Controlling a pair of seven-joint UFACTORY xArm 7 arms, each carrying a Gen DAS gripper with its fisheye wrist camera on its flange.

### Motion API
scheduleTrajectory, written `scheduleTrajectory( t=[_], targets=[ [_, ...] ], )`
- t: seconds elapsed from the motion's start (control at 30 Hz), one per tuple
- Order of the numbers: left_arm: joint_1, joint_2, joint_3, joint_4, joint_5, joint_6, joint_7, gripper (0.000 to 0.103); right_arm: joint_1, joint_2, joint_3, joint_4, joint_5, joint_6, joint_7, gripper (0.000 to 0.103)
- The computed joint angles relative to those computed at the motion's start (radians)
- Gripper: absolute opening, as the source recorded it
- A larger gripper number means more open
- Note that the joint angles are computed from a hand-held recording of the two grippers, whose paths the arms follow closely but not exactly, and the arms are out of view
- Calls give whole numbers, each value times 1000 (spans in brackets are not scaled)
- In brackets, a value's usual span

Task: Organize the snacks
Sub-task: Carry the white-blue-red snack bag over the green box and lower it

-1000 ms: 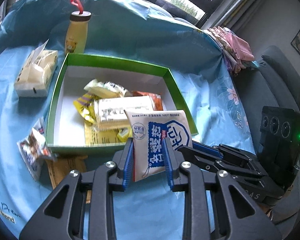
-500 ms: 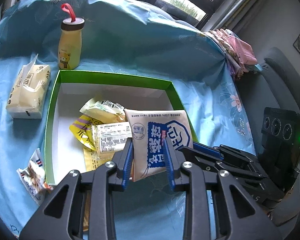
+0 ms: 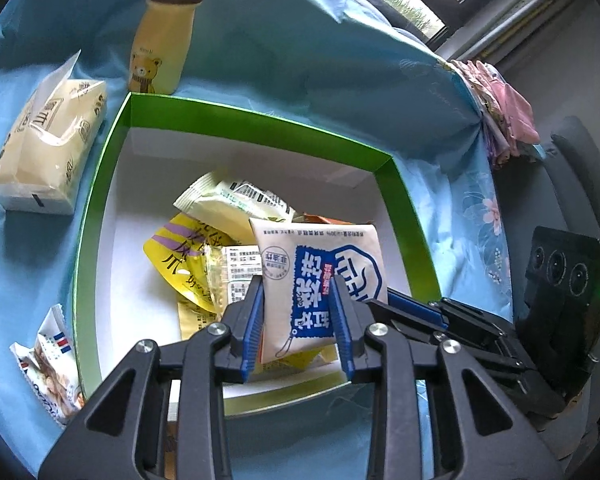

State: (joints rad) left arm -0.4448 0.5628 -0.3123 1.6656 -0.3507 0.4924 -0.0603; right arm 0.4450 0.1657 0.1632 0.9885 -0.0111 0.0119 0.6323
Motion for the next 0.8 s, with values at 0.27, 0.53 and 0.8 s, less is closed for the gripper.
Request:
scheduleTrajectory(
  t=[0.27,0.53,0.8],
  targets=[
    [-12,22,10,23,14,8,-16,33,35,21,-49,27,-61,37,50,22],
    [-33,47,30,65,53,30,-45,34,24,30,-43,38,-82,49,63,22],
    [-61,60,56,88,112,41,-86,37,60,30,-87,59,-183,99,152,22]
  ],
)
